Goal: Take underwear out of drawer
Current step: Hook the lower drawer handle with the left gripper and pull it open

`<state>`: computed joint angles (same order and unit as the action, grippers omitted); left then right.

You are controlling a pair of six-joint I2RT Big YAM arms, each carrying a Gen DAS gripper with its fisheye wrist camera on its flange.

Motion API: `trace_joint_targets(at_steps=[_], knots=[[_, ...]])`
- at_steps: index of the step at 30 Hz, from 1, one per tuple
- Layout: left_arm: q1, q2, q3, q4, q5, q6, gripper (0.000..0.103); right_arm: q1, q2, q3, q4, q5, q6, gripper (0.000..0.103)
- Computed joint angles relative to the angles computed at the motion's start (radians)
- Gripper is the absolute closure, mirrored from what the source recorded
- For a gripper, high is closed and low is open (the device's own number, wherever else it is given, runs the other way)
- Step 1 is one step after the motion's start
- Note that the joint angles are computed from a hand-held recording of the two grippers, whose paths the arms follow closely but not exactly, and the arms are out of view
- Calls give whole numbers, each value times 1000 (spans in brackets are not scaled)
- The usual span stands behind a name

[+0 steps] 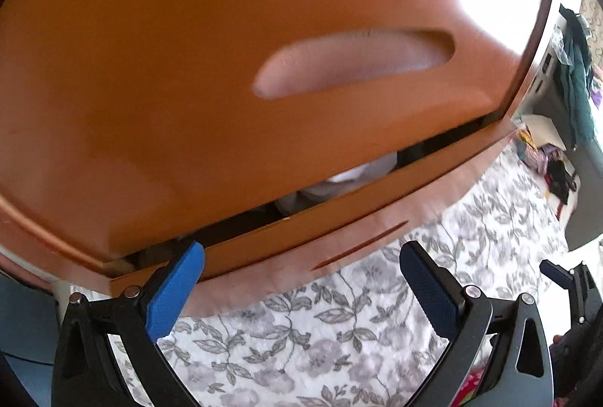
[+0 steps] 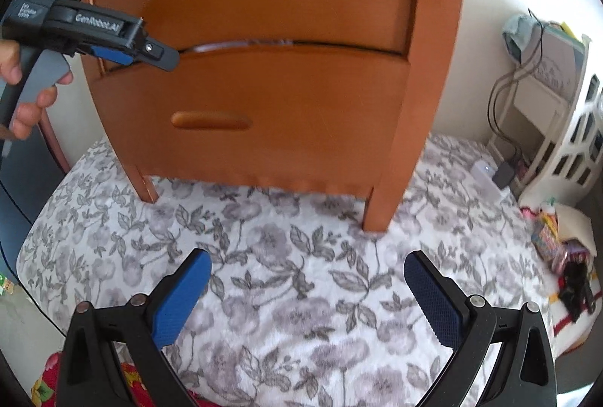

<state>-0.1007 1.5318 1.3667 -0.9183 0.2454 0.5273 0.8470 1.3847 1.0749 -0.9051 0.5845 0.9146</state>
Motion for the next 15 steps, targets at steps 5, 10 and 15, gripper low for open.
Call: trace_joint_targets(at_steps=[5, 10, 15], knots=[[-6, 22, 21, -2, -7, 7, 0, -1, -4, -22, -11, -27, 37, 0], [-24, 37, 34, -30, -52, 41, 0, -5, -4, -25, -23, -44, 59, 0], [-41, 50, 50, -70, -78, 75, 0, -1, -1, -18, -32, -52, 69, 0]])
